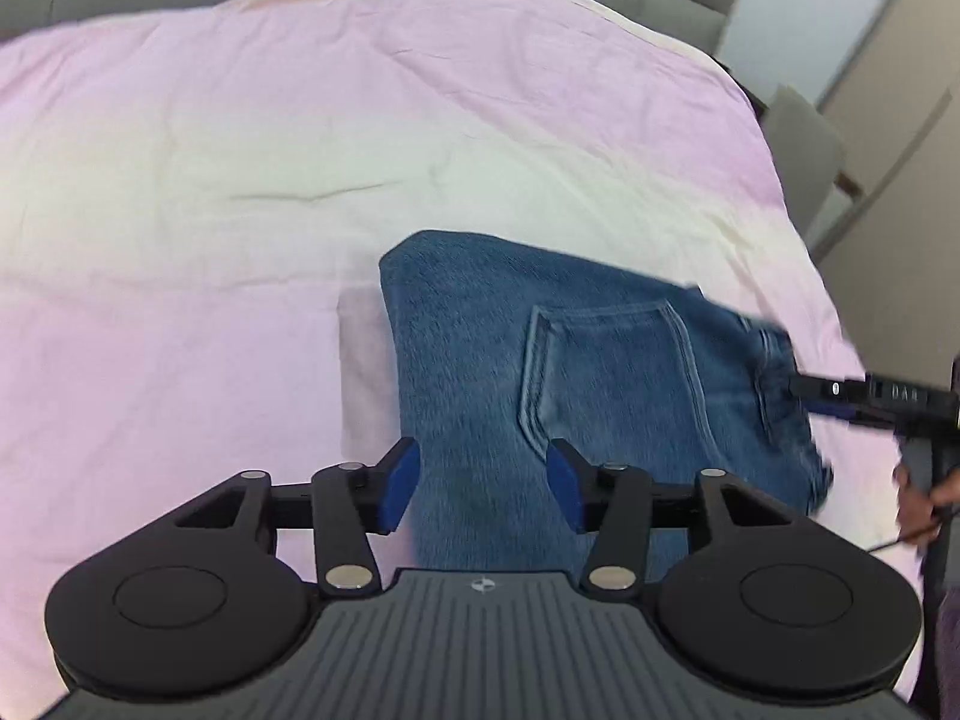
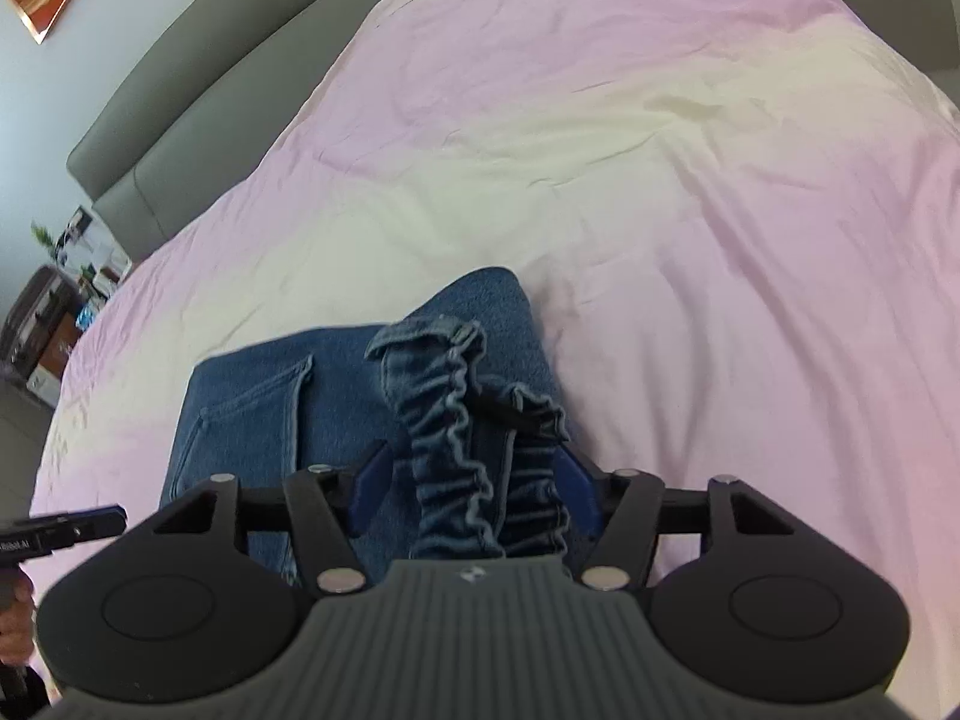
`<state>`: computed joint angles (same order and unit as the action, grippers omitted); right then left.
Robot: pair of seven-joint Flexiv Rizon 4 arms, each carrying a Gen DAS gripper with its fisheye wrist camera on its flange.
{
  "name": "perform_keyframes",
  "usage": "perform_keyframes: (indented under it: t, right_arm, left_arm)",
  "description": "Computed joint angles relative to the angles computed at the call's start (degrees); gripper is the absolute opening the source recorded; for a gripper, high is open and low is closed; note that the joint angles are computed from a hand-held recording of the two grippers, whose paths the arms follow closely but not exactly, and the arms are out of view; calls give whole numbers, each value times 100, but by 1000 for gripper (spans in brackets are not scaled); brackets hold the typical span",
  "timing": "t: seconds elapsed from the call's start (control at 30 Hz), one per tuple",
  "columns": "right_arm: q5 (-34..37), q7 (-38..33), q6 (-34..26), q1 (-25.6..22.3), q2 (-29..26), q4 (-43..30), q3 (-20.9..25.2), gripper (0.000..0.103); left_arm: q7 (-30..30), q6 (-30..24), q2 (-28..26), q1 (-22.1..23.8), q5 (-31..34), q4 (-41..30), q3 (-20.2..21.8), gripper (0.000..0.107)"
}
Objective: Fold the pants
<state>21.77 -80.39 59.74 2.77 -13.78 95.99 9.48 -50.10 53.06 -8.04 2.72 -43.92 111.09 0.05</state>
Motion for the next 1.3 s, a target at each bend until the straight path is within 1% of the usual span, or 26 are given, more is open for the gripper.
perform_keyframes:
  t: [0.07,0.1,0.17,0.27,0.33,0.4,0.43,0.47,0.5,0.53,0.57,0.63,0.67,0.7,0.73,0.77,0.83,0.87,0.9,0.93,1.0,1.13,1.17,1.2,1.23,1.3]
  right_arm:
    - [512,18,-227,-161,-242,-358,66,59]
    - [715,159,-348,-222,-357,-504,75,59]
    - [1220,114,-537,-419,-545,-758,191,60]
    - [1332,79,-535,-449,-654,-852,216,61]
    - [1336,-10,-560,-474,-660,-871,237,59]
    - [1492,-285,-606,-559,-664,-928,320,36]
    - [1445,-347,-612,-532,-647,-925,310,33]
    - [1271,-417,-592,-457,-616,-894,273,26]
    - [1082,-483,-556,-375,-578,-854,238,19]
    - [909,-554,-513,-314,-541,-824,204,18]
    - [834,-582,-450,-263,-515,-822,201,15]
    - [863,-919,-238,-247,-434,-838,285,13]
    - [935,-1132,-121,-255,-418,-892,336,12]
    - [1004,-1284,-41,-262,-413,-946,368,11]
    - [1043,-1397,6,-259,-434,-1026,381,11]
    - [893,-1281,-2,-175,-482,-1081,305,11]
    - [394,-751,-161,29,-617,-1117,79,11]
    - [128,-514,-234,115,-722,-1125,-20,11]
    - [-84,-311,-248,166,-790,-1064,-92,11]
    - [-124,-214,-155,147,-849,-1003,-83,11]
    - [-182,-48,-52,90,-962,-950,-52,11]
    - [-448,240,-112,65,-1031,-989,3,15]
    - [-573,286,-135,103,-1011,-1006,-5,20]
    - [-714,322,-103,144,-940,-941,-29,29]
    - [-829,254,17,162,-842,-810,-25,32]
    - [-1155,118,341,250,-564,-451,-56,32]
  left_arm:
    - [-251,132,-236,10,-197,-125,-53,69]
    - [-378,171,-376,29,-302,-214,-94,70]
    - [-602,151,-586,85,-354,-378,-142,70]
    - [-869,286,-902,145,-425,-615,-254,71]
    - [-930,366,-1079,199,-617,-722,-382,72]
    - [-998,318,-1225,261,-797,-837,-494,71]
    - [-988,283,-1272,288,-870,-873,-541,65]
    - [-982,271,-1290,304,-946,-880,-576,50]
    - [-1155,305,-1297,268,-888,-886,-542,47]
    - [-1199,355,-1310,262,-855,-902,-533,38]
    - [-1220,443,-1280,237,-789,-873,-515,31]
    - [-1216,659,-1203,199,-679,-783,-488,24]
    - [-1238,800,-1176,183,-637,-743,-470,18]
    - [-1211,918,-1153,192,-649,-708,-479,14]
    - [-1191,992,-1141,203,-653,-695,-492,12]
    - [-1159,1038,-1143,203,-562,-712,-481,8]
    - [-1247,1133,-1167,150,-119,-777,-367,0]
    - [-1316,1160,-1186,145,42,-807,-339,0]
    - [-1285,1043,-1210,215,52,-844,-383,0]
    - [-1287,883,-1237,271,87,-882,-400,0]
    - [-1308,809,-1321,286,309,-961,-375,0]
    - [-953,1040,-1157,382,-23,-679,-543,1]
    - [-868,1092,-1084,365,-32,-608,-537,3]
    - [-700,1158,-987,348,-58,-534,-552,3]
    - [-508,1270,-862,319,-120,-413,-568,4]
    - [-234,1436,-630,210,-136,-227,-549,9]
